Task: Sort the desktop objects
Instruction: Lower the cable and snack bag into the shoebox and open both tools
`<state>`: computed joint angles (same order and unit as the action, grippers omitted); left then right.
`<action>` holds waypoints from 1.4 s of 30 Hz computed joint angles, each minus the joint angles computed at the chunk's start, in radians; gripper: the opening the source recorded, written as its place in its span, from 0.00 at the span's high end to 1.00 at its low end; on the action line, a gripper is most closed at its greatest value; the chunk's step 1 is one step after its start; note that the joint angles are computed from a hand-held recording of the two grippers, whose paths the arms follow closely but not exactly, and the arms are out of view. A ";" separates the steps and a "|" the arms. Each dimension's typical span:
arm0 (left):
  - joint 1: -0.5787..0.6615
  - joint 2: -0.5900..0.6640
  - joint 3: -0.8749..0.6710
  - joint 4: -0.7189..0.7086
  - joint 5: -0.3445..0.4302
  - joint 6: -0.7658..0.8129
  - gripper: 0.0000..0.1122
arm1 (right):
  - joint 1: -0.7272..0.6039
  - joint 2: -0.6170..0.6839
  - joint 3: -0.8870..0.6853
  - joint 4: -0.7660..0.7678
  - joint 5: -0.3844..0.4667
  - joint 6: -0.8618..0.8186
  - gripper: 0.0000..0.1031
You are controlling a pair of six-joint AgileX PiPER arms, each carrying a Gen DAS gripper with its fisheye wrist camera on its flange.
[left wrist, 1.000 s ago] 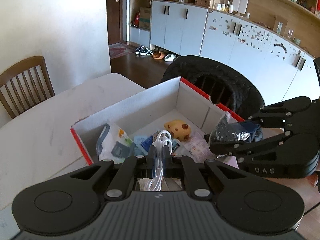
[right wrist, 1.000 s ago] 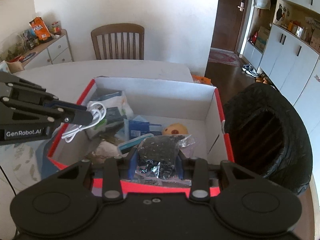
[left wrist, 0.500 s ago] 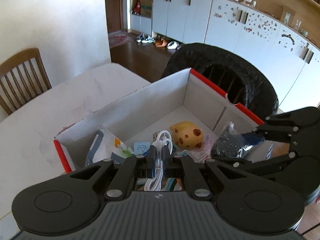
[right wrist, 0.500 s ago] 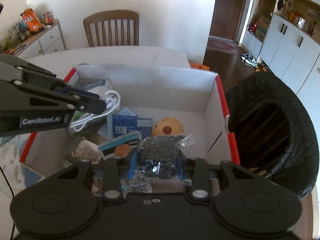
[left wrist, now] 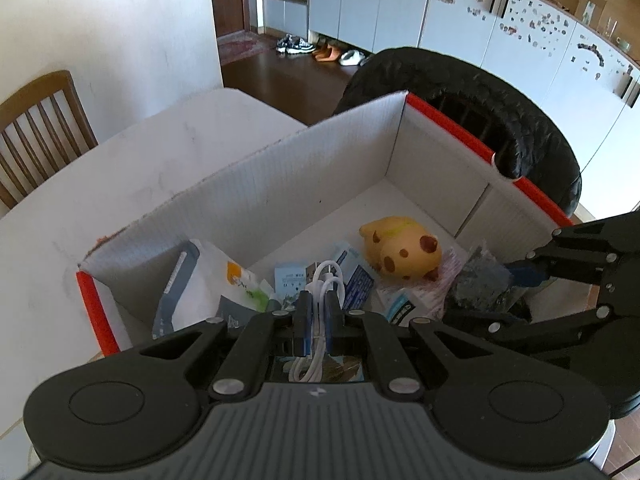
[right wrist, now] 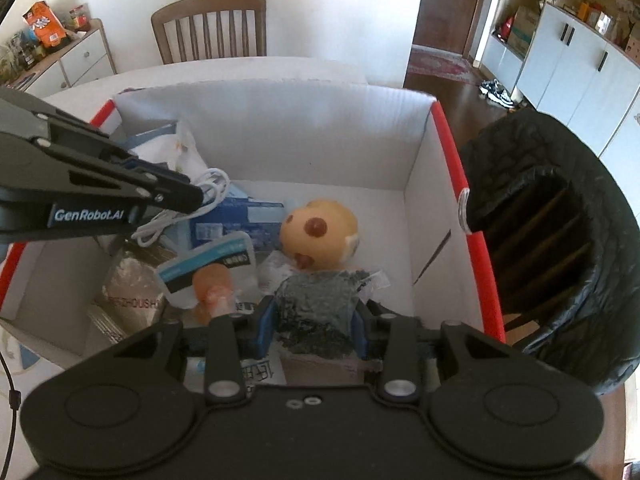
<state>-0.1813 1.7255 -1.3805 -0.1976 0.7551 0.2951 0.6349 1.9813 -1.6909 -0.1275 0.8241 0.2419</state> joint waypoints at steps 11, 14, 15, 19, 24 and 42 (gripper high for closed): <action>0.013 0.024 -0.007 -0.030 0.017 0.030 0.96 | -0.005 0.007 -0.015 0.025 0.003 -0.035 0.62; 0.016 0.025 -0.012 -0.036 0.027 0.039 0.96 | -0.007 0.008 -0.017 0.025 0.007 -0.043 0.60; 0.017 0.025 -0.013 -0.036 0.029 0.040 0.96 | -0.008 0.007 -0.016 0.027 0.006 -0.046 0.59; 0.017 0.022 -0.005 -0.041 0.026 0.052 0.95 | -0.010 -0.004 0.000 0.042 -0.003 -0.067 0.53; 0.013 0.009 0.008 -0.037 0.018 0.050 0.94 | -0.008 -0.029 0.022 0.039 -0.021 -0.073 0.44; 0.041 -0.112 0.093 -0.094 0.005 0.115 0.94 | 0.003 -0.141 0.105 0.035 -0.075 -0.077 0.39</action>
